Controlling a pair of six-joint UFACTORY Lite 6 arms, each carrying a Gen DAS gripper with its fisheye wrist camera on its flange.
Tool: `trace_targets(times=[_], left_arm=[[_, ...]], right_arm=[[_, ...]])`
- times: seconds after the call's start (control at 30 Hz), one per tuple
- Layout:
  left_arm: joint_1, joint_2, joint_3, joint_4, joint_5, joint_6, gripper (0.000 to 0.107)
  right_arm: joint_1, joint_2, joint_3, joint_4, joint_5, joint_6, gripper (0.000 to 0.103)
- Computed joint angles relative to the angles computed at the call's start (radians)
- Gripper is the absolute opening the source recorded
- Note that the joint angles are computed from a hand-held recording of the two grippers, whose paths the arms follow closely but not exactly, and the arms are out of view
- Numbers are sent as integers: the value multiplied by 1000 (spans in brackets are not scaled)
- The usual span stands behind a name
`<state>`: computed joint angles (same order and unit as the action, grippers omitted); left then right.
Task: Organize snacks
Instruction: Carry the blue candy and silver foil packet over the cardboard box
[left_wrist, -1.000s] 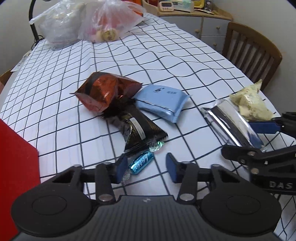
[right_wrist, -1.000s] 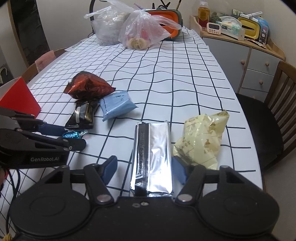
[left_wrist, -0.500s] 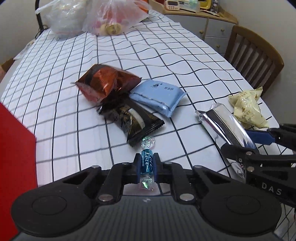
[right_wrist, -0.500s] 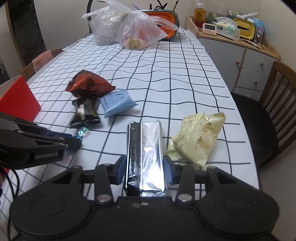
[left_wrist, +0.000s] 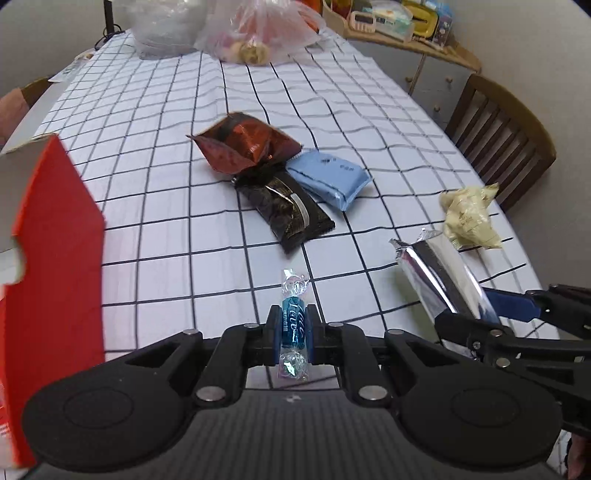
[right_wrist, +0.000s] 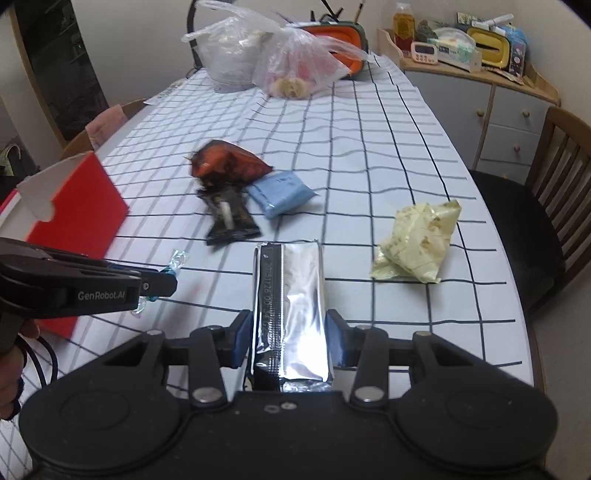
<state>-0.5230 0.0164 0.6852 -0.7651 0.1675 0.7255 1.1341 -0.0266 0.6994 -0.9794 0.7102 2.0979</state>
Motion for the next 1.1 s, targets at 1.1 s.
trace_targets(times=[1.1], left_arm=[[956,-207,202,-127,620,594,12]], right_arm=[[70,909,1544,199,343,-681,41]])
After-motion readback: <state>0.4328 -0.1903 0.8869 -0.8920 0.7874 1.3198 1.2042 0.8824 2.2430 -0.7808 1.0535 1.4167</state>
